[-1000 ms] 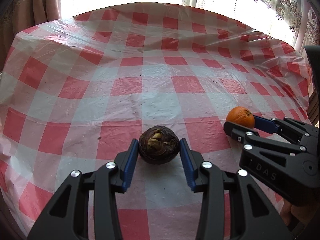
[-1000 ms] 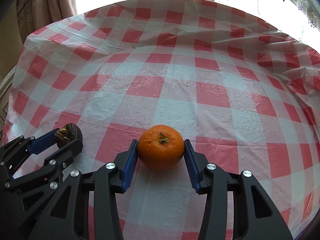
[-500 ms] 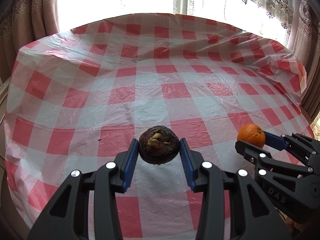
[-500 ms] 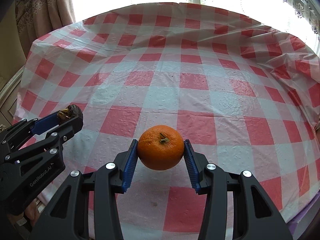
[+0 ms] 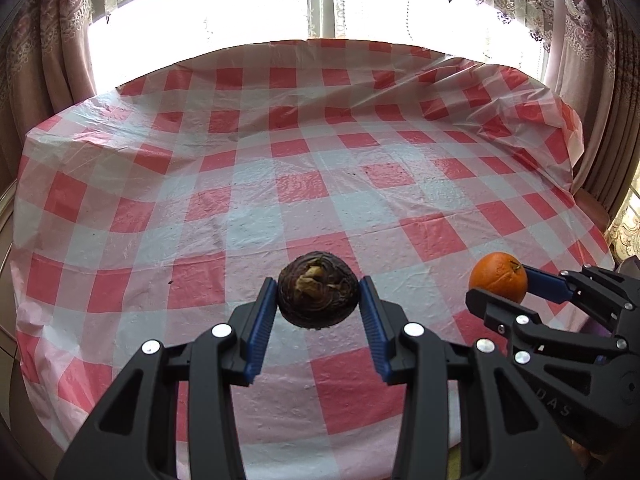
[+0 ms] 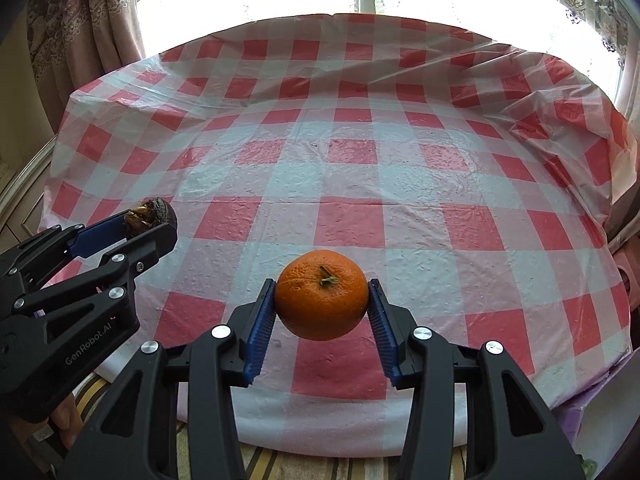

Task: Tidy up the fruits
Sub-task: 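Carry the mangosteen and orange with both tools over the box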

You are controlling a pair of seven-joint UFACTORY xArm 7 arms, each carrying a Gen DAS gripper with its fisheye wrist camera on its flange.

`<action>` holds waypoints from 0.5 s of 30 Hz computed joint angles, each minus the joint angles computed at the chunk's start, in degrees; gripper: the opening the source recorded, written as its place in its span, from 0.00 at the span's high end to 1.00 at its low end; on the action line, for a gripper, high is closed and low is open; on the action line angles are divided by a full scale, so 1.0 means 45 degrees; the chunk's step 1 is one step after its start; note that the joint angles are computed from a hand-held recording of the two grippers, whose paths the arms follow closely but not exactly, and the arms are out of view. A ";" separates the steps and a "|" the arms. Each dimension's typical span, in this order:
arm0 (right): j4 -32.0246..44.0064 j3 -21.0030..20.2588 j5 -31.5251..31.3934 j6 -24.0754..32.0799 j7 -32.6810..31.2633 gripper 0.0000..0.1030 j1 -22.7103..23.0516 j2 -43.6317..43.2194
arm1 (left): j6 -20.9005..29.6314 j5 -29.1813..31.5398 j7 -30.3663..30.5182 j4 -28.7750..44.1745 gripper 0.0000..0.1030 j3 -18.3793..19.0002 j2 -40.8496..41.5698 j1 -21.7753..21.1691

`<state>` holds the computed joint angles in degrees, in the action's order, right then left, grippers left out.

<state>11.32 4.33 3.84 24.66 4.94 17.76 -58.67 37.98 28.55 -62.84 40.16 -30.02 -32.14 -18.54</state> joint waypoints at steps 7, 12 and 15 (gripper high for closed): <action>-0.0545 -0.0615 -0.0033 0.1119 -0.0491 0.56 -0.0478 -0.1694 | 0.0268 0.0165 -0.0009 0.0477 0.59 -0.0281 0.0394 -0.0186; -0.0919 -0.1050 0.0004 0.2205 -0.1069 0.56 -0.0994 -0.3082 | 0.0358 0.0308 -0.0011 0.0868 0.59 -0.0405 0.0760 -0.0442; -0.1101 -0.1330 0.0017 0.2893 -0.1445 0.56 -0.1468 -0.3919 | 0.0434 0.0468 -0.0014 0.1128 0.59 -0.0503 0.0994 -0.0605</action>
